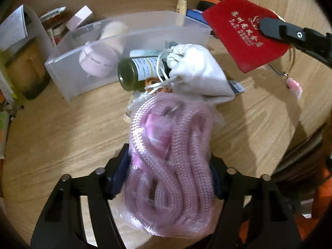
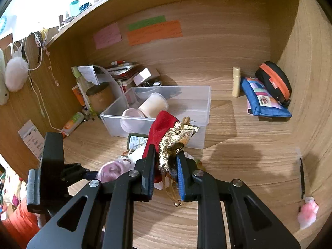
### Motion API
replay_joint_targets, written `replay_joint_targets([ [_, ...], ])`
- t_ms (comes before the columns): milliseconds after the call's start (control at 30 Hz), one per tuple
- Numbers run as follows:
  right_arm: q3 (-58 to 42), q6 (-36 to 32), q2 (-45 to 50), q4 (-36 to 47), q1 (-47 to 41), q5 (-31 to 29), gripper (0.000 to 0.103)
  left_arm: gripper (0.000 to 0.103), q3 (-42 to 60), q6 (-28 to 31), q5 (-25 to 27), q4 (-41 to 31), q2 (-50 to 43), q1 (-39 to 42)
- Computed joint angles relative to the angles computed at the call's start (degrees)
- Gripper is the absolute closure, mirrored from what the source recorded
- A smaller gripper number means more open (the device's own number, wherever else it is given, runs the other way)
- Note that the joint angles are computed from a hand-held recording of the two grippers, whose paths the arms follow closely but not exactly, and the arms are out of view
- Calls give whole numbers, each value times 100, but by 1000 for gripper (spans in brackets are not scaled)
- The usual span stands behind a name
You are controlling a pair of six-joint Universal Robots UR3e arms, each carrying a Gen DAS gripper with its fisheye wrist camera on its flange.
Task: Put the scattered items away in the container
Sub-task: 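Lift the pink rope bag with the left tool while the right tool grasps the red and gold pouches, then lower the rope bag into the clear box while the right tool drops the pouches in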
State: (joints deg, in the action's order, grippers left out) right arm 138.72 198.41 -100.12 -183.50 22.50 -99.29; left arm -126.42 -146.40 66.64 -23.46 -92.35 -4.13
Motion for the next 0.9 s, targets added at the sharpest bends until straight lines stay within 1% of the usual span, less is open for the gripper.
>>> replay_joint_targets([
  [133,12,10,22,-68,-118,51,87,49,-162,-280,-28,413,46,121],
  [200,-17,-5,21,-65,-218,76,87,58,-259,-337,-184,395,239,315],
  [233,-58,-10,43,-53,-254,49,87,59,-278,-373,-254,345,368,420],
  [433,-256,-33,210,-117,-566,281,87,59,-385,-402,-1135,-141,1348,1427],
  [567,-467,-67,376,-157,-763,472,87,59,-135,-521,-1571,-356,1648,1893],
  [700,-765,-104,632,-178,-887,603,87,59,229,-809,-1707,-293,1541,2015],
  [767,-930,-145,778,-154,-917,622,87,59,501,-921,-1746,-214,1279,1982],
  [833,-1100,-188,939,-128,-972,705,87,59,723,-1149,-1634,65,1000,1833],
  [900,-1286,-235,1129,-111,-987,703,87,59,937,-1327,-1542,194,767,1690],
])
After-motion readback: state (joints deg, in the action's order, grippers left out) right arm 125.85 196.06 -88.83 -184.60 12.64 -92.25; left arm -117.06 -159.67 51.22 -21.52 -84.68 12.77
